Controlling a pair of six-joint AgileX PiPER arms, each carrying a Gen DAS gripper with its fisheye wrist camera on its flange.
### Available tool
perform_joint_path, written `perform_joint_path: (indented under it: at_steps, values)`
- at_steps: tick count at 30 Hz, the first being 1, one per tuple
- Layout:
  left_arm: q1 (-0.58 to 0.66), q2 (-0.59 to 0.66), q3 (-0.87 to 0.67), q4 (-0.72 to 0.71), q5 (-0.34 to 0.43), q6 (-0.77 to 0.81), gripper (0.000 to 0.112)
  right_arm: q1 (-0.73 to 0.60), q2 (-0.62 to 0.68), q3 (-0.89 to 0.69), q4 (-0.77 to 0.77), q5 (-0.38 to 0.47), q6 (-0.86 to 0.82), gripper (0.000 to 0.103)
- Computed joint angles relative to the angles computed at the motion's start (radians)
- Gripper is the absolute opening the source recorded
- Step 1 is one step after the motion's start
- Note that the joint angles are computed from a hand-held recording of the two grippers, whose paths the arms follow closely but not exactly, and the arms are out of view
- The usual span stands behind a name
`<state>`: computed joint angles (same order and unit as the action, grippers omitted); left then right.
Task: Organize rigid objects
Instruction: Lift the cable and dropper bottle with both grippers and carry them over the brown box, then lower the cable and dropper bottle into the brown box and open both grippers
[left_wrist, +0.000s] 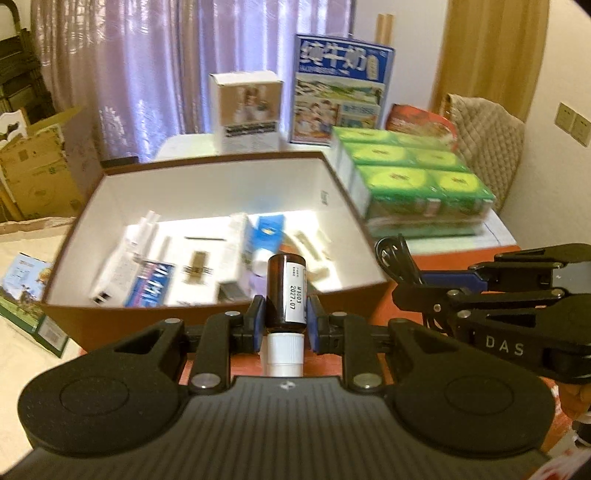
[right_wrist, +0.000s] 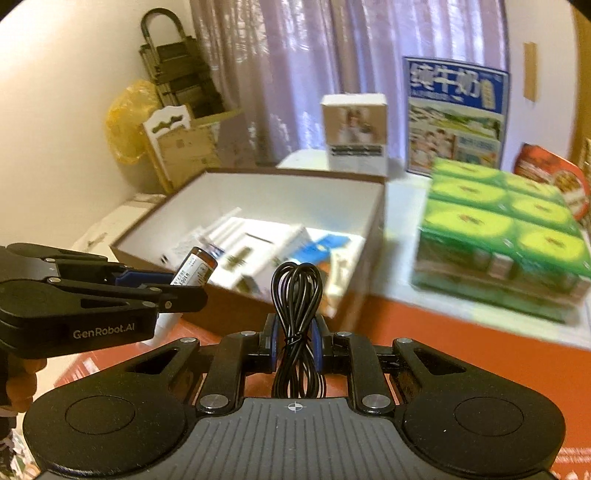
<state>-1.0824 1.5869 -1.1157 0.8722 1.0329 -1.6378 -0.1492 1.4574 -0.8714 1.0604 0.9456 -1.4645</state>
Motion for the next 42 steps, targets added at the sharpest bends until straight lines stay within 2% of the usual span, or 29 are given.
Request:
perform_joint_path:
  at_steps: [8,14,22,32,42]
  values:
    - [0.150,-0.115,0.088,0.020,-0.051,0.120,0.019,0.233,0.058,-0.097,0.029,-0.137,0.166,0.014]
    - [0.323,-0.146,0.109,-0.016,-0.167,0.266,0.019,0.360,0.155,-0.228,-0.013,-0.225,0.324,0.014]
    - [0.531,-0.095,0.088,-0.119,-0.321,0.481,0.019,0.465,0.289,-0.377,-0.118,-0.306,0.512,0.014]
    - [0.720,0.031,0.030,-0.287,-0.466,0.740,0.019,0.532,0.461,-0.567,-0.289,-0.337,0.743,0.014]
    - [0.844,0.164,-0.056,-0.510,-0.541,1.014,0.019,0.557,0.594,-0.728,-0.437,-0.310,0.955,0.014]
